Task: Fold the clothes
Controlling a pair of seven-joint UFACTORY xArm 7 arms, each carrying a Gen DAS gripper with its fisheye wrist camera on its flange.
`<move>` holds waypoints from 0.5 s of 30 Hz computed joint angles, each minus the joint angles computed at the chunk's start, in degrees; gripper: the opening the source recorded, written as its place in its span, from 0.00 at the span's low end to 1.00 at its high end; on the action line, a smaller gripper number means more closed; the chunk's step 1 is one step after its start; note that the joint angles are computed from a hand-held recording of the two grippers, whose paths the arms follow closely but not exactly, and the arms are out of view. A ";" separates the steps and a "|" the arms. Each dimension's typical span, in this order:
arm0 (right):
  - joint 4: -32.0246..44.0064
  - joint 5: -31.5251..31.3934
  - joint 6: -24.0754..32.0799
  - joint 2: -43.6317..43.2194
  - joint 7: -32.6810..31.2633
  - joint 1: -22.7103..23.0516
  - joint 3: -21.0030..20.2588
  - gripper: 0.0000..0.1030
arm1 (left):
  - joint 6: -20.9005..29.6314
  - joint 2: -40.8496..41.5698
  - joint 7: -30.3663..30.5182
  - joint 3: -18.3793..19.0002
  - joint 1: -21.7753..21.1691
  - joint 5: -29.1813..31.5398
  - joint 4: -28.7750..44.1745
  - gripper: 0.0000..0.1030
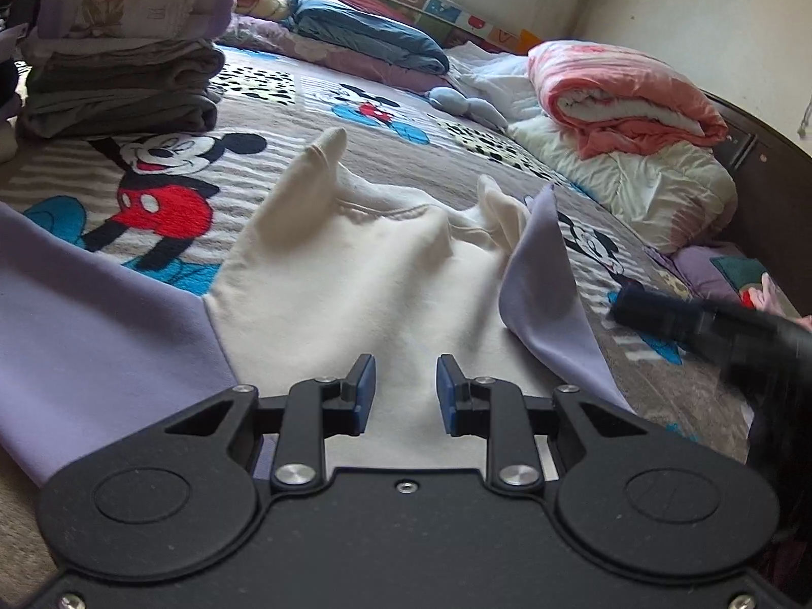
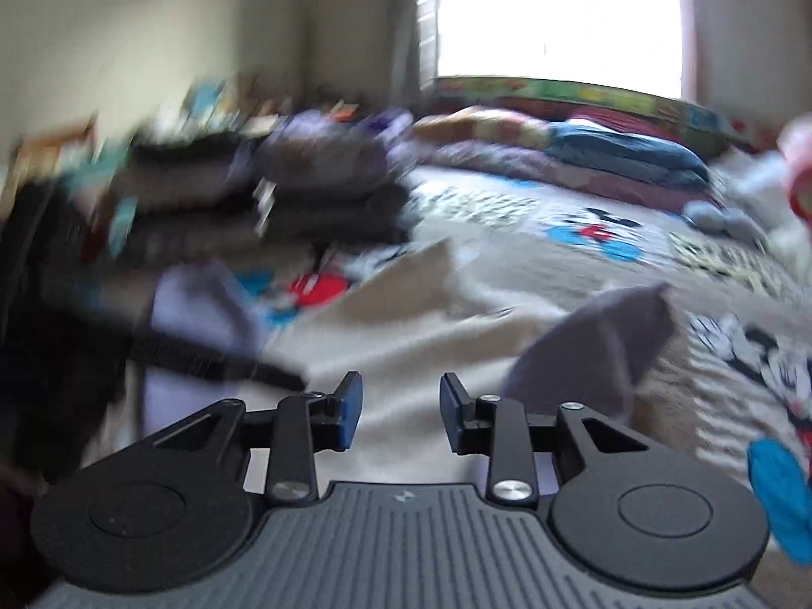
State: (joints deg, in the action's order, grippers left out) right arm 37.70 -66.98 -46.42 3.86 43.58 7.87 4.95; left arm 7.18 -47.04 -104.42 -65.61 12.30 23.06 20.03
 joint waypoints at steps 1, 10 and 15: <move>1.51 0.41 -1.37 1.49 3.64 -1.21 -0.93 0.34 | -0.26 0.42 0.18 -0.35 0.48 0.23 0.32 0.23; 27.34 -3.24 0.81 25.91 39.18 -7.31 0.22 0.37 | -3.63 3.34 2.06 -3.36 4.96 0.03 1.13 0.23; 40.91 -12.01 3.98 33.96 49.50 -3.72 -0.25 0.37 | -5.53 4.23 3.63 -4.33 6.53 -0.85 0.88 0.23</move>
State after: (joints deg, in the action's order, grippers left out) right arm 78.61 -78.98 -42.44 37.81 93.09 4.15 4.70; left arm 1.65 -42.80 -100.78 -69.94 18.83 22.20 20.91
